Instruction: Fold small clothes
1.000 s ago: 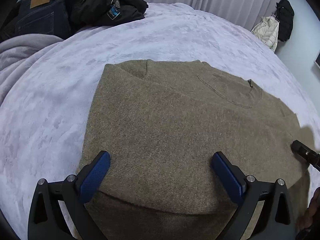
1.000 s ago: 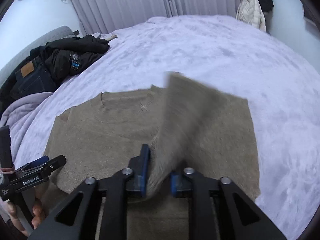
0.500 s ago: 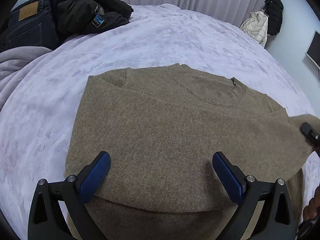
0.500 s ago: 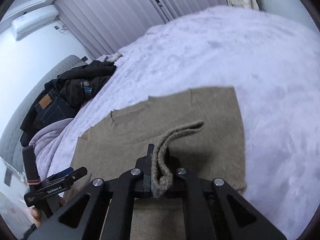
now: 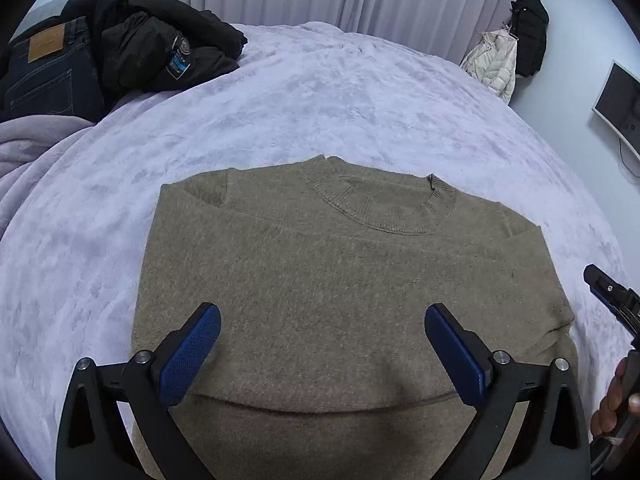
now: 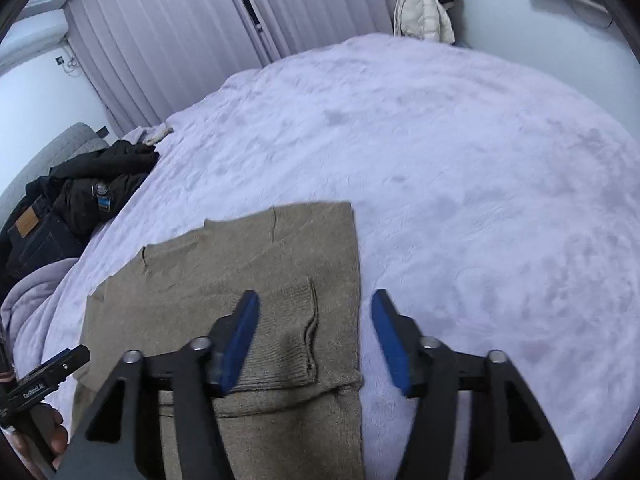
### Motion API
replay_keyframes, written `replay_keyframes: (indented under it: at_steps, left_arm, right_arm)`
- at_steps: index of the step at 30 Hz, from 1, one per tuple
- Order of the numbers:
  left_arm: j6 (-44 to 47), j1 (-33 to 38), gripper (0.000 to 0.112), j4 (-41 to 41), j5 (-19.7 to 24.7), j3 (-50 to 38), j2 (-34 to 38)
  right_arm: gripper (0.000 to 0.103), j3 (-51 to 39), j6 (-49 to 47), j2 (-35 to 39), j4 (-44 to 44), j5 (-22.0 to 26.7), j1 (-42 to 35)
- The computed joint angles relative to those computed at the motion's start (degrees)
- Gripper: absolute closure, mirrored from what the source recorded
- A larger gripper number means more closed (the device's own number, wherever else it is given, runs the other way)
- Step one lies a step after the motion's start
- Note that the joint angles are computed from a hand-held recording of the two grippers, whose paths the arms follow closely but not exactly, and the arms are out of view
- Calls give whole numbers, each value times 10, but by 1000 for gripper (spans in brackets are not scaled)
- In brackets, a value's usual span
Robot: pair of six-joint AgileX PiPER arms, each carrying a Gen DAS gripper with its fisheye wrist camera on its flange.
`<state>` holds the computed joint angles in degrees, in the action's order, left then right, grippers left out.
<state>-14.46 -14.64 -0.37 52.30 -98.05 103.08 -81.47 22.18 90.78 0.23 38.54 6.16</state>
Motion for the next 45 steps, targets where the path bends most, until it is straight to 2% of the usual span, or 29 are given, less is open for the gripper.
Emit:
replay_keyframes:
  at_steps: [2,4,5,7,8,9,11,12,14,15,17,19,21,25,28,32,35,36,38,39,41,43,45]
  left_arm:
    - [6,-18,10,9,37,-46,43]
    - [9,-25,10,7,64,-63,77]
    - [-3,-31,10,25,60,-49,79]
    - [-7,-40,10,53,24,9,46]
    - [-13,-45,10,67,32,24,28]
    - [-15,-46,10,72,24,54,-4]
    - [11,-41,10,55,-29,135,-81]
    - [16,-40,10,49,-38,159,-103]
    - [56,-33,10,12,-30,190,-124]
    - [70,-34,10,5,-30,211,-131]
    - [43,-43,10,36,-37,247,-127]
    - [48,-30,10,16,-75,300,-159]
    - [43,-30,10,22,-86,341,-199]
    - [9,-49,10,78,-115,442,-289]
    - [34,-26,10,57,-113,490,-346]
    - [69,-9,10,42,-100,532,-406]
    - [49,-40,10,101,-67,544,-436]
    - [36,-49,10,118,-49,540,-440]
    - [60,-39,10,99,-8,515,-453]
    - [62,-42,10,98,-2,506,-460]
    - [40,-82,10,115,-9,487,-466]
    - [29,-136,10,117,-25,464,-440]
    - [1,-204,10,151,-30,463,-409]
  right_arm:
    - [31,-38,-15,15,-24,28,38]
    - [31,-109,-57,65,-39,91,86]
    - [31,-134,-75,90,-42,116,105]
    - [30,-179,-85,151,-68,177,139]
    - [30,-174,-73,165,-99,190,156]
    - [30,-153,-47,156,-140,181,174]
    - [29,-115,1,112,-180,173,196]
    - [29,-93,9,83,-173,159,199]
    - [23,-40,7,27,-144,116,207]
    - [22,-25,-9,15,-124,110,212]
    - [22,-15,-40,23,-93,125,219]
    - [22,24,-16,26,-121,133,231]
    - [22,108,25,-21,-165,77,249]
    - [21,219,70,-113,-208,48,281]
    - [21,282,78,-170,-215,34,292]
    - [21,333,69,-229,-222,49,308]
    - [21,353,44,-261,-221,69,317]
    - [21,357,36,-272,-221,82,322]
    - [21,348,24,-284,-226,122,341]
    - [21,336,21,-288,-227,147,353]
    - [21,315,8,-299,-224,162,375]
    - [21,298,-4,-292,-229,135,402]
    - [21,272,-35,-243,-222,109,426]
